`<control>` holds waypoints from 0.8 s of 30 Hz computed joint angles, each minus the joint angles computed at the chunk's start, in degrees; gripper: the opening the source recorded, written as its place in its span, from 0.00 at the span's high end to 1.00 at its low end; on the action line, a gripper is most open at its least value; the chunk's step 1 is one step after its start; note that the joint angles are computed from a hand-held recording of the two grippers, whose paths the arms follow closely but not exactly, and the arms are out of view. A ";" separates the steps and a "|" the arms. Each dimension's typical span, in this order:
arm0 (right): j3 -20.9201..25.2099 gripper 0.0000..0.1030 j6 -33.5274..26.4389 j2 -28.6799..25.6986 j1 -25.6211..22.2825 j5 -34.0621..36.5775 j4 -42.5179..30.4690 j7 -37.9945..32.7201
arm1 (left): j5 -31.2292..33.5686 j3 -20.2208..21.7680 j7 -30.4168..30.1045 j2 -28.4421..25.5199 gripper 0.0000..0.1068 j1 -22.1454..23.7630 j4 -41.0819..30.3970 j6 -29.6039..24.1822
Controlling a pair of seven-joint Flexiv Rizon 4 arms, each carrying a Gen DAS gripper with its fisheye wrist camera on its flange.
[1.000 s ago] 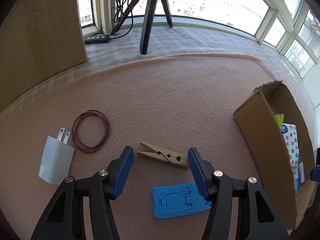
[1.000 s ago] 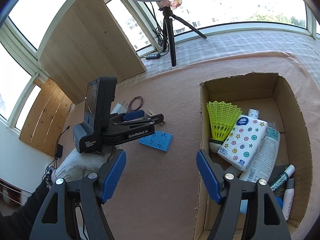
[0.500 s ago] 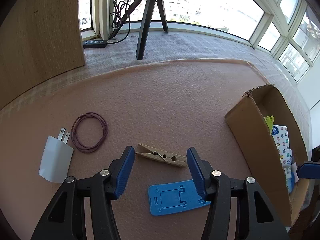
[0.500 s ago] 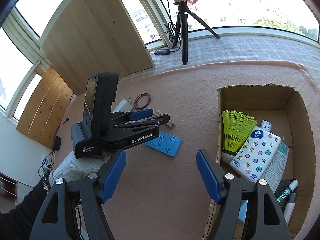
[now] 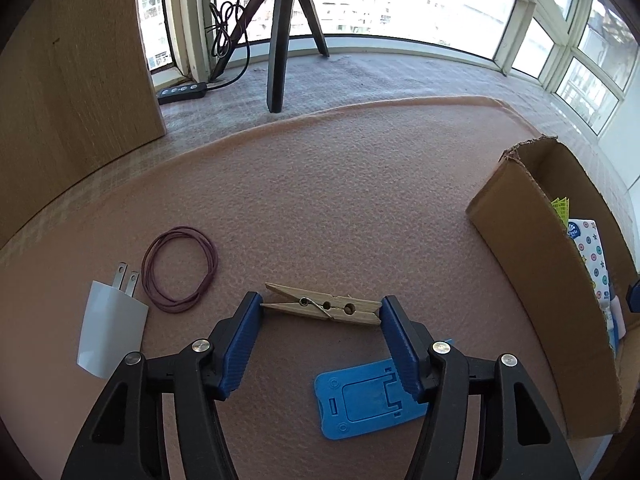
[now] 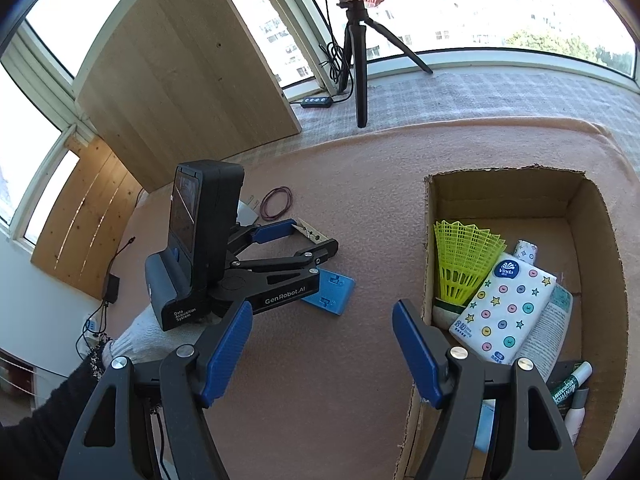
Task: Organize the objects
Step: 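Withdraw the right tool while the left tool moves to the wooden clothespin, then grasp the clothespin with the left tool while the right tool grasps the blue phone stand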
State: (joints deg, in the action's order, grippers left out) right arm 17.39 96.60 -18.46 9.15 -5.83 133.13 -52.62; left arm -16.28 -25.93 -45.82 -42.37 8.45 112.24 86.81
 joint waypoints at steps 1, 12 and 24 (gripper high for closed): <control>0.18 0.33 -0.26 -0.19 -0.09 -0.16 -0.32 -0.20 | 0.22 -0.02 0.20 0.02 0.40 0.09 0.23 0.36; 9.63 0.33 -8.19 -6.24 -6.58 1.09 -9.63 -11.58 | 0.11 -4.34 1.17 2.00 0.40 8.55 5.99 1.71; 10.12 0.33 -20.02 -13.97 -5.03 7.72 -20.98 -21.20 | 6.78 -12.15 -0.87 4.26 0.40 24.00 16.97 7.10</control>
State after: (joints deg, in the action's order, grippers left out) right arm 27.51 76.57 -32.43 4.12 1.89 112.15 -73.82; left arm -9.50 -38.08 -46.69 -38.11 32.45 129.21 93.91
